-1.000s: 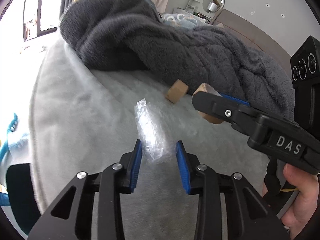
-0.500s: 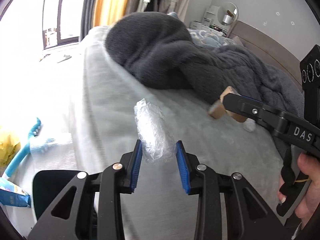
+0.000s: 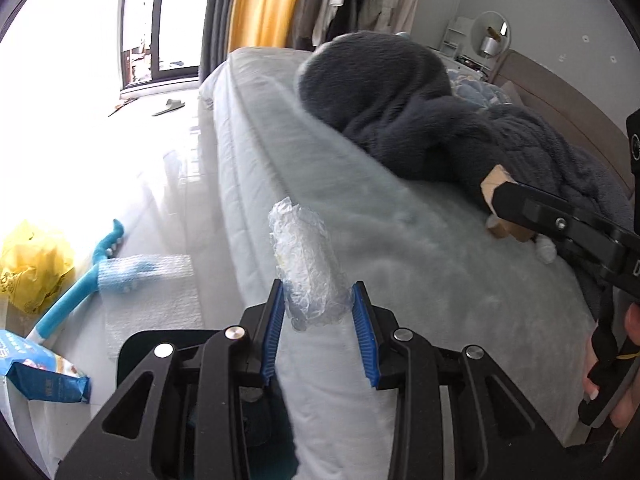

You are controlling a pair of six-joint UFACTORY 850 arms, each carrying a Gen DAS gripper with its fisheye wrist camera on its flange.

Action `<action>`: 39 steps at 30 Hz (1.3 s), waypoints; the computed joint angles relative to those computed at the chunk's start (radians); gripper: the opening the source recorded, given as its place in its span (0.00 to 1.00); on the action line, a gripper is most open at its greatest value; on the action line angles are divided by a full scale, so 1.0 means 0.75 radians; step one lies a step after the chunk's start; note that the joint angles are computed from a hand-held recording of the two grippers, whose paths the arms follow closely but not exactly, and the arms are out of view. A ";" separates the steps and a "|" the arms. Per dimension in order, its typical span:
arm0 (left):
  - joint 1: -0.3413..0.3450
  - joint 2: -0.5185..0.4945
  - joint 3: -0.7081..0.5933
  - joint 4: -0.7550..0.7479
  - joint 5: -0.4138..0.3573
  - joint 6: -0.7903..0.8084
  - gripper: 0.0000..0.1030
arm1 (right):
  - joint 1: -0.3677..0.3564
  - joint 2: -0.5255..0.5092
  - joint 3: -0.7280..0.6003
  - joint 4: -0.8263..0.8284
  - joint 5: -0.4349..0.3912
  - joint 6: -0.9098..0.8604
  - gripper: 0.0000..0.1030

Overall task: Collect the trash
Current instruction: 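Carry the cardboard roll and plastic wrap over the teal bin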

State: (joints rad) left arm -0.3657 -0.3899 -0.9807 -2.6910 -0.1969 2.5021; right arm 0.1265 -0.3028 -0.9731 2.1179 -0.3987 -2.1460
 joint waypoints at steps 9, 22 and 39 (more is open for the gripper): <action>0.107 -0.004 0.041 0.365 0.033 -0.327 0.35 | 0.099 -0.066 -0.061 -0.069 0.024 0.035 0.51; 0.231 -0.085 0.037 1.399 0.051 -1.320 0.35 | 0.247 -0.162 -0.166 -0.154 0.057 0.117 0.51; 0.355 -0.132 0.030 2.271 -0.122 -2.117 0.49 | 0.326 -0.250 -0.259 -0.262 0.089 0.225 0.51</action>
